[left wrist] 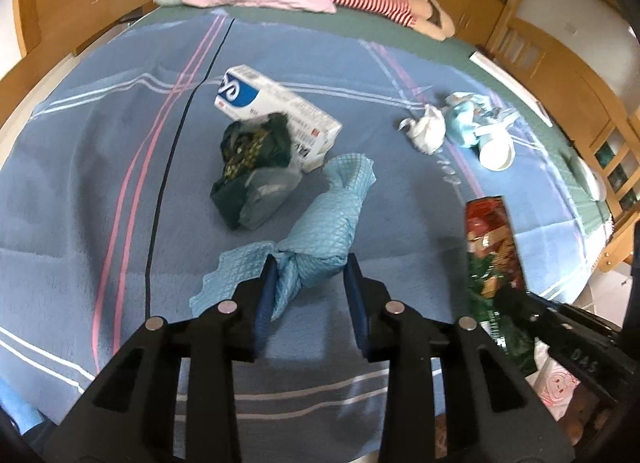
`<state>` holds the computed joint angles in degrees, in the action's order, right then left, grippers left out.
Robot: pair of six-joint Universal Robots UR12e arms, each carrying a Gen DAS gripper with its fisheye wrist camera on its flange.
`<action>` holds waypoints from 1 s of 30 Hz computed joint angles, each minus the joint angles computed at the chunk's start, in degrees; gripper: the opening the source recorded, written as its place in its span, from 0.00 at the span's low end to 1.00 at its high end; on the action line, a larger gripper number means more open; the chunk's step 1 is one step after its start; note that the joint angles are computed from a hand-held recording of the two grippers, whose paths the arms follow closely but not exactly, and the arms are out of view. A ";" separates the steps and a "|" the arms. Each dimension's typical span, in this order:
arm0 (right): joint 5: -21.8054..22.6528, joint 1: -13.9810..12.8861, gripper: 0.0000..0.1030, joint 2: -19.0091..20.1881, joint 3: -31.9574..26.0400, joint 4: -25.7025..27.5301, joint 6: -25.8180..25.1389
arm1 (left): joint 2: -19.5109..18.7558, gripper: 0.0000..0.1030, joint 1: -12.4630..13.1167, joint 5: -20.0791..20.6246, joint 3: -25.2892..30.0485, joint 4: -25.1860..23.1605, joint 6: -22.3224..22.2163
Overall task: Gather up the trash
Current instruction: 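Grasp the blue cloth with the left tool while the right tool holds the chip bag, then drop the chip bag into the bin with the right tool while the left carries the blue cloth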
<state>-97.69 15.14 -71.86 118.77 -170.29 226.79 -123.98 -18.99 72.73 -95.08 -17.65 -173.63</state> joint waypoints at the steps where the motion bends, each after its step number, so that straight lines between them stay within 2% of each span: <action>1: -0.08 0.05 0.09 0.05 -0.05 -0.03 -0.07 | 0.01 0.33 -0.09 -0.32 -0.01 0.40 0.08; 9: -1.96 0.74 0.09 -0.70 0.56 -1.56 -1.89 | 0.25 0.33 -0.20 -1.72 -0.71 3.24 0.24; 15: -1.61 0.66 0.09 -1.57 1.64 -1.65 -0.78 | 0.97 0.33 0.42 -3.76 -2.52 7.14 -0.97; 19: -1.83 0.90 0.09 -2.65 2.66 -2.62 -1.58 | 1.13 0.32 0.36 -2.33 -2.83 7.52 -1.82; 24: -3.93 1.49 0.09 -5.96 6.02 -7.12 -2.61 | 1.61 0.32 0.29 -2.05 -4.00 9.30 -2.69; 27: -7.05 2.75 0.09 -9.05 7.90 -5.30 -4.85 | 2.04 0.32 -0.11 -1.52 -4.87 9.72 -1.56; 30: -9.55 3.97 0.09 -12.47 10.37 -1.86 -4.06 | 2.55 0.32 -0.09 -2.43 -5.91 10.84 -1.48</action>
<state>-107.25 19.10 -84.33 129.14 -172.15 222.74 -121.44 -19.08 70.31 -100.99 -6.81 -175.11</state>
